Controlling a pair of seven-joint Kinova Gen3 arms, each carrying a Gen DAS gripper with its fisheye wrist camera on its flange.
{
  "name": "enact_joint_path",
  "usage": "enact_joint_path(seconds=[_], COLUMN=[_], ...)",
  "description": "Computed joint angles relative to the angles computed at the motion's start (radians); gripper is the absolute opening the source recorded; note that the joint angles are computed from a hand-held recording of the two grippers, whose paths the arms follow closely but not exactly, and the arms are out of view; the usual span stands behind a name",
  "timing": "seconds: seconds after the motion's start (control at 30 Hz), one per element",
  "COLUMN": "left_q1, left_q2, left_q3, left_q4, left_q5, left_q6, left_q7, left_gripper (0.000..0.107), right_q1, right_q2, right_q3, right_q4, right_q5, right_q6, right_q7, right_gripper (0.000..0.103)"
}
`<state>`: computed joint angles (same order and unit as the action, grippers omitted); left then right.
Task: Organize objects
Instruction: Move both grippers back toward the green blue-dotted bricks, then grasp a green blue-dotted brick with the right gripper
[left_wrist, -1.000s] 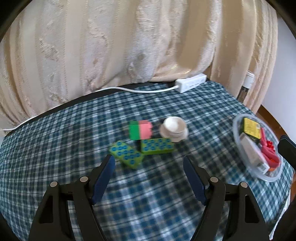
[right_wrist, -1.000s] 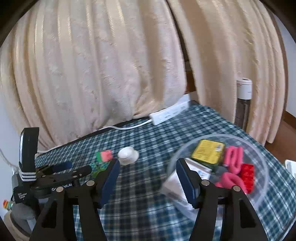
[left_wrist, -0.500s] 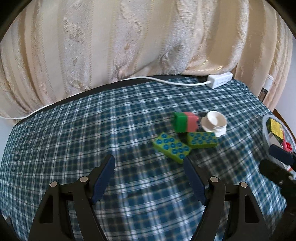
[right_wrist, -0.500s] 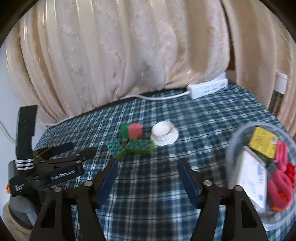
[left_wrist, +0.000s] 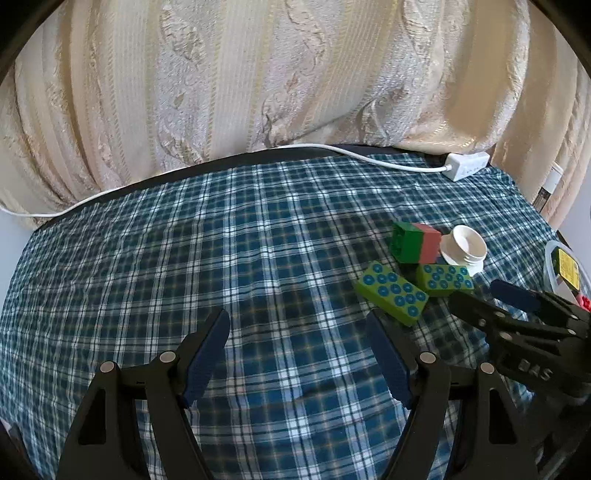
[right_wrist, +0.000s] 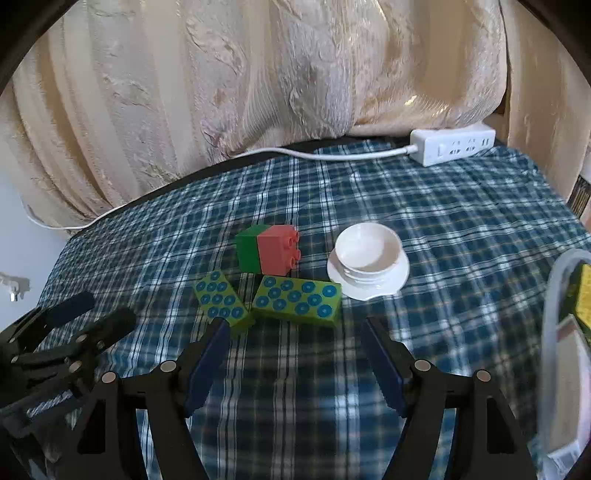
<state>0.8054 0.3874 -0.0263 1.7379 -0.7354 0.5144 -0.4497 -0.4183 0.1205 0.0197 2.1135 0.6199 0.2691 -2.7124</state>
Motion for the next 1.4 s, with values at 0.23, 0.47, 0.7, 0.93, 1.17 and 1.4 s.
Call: enact_joint_path(seconds=[0.23, 0.47, 0.7, 0.93, 1.17, 1.4], left_q1=[-0.018, -0.019, -0.011, -0.002, -0.002, -0.006], left_q2=[0.004, 0.009, 0.016, 0.025, 0.026, 0.035], left_q3=[0.006, 0.002, -0.003, -0.007, -0.006, 0.003], left_q4=[-0.002, -0.005, -0.010, -0.016, -0.016, -0.019], left_q5=[0.026, 0.043, 0.043, 0.040, 0.043, 0.059], left_q6=[-0.005, -0.010, -0.005, 0.002, 0.001, -0.019], left_q7=[-0.021, -0.039, -0.044, -0.048, -0.053, -0.084], left_gripper=[0.077, 0.077, 0.077, 0.077, 0.077, 0.077], right_q1=[0.015, -0.045, -0.099, -0.142, -0.111, -0.071], right_q2=[0.059, 0.096, 0.115, 0.128, 0.107, 0.050], right_q3=[0.007, 0.077, 0.106, 0.094, 0.057, 0.016], right_q4=[-0.053, -0.092, -0.116, -0.125, -0.099, -0.020], right_q5=[-0.123, -0.124, -0.025, 0.126, 0.188, 0.246], right_q6=[0.000, 0.017, 0.071, 0.156, 0.167, 0.162], right_q7=[0.097, 0.065, -0.010, -0.109, -0.171, -0.234], right_gripper=[0.077, 0.077, 0.076, 0.066, 0.066, 0.066])
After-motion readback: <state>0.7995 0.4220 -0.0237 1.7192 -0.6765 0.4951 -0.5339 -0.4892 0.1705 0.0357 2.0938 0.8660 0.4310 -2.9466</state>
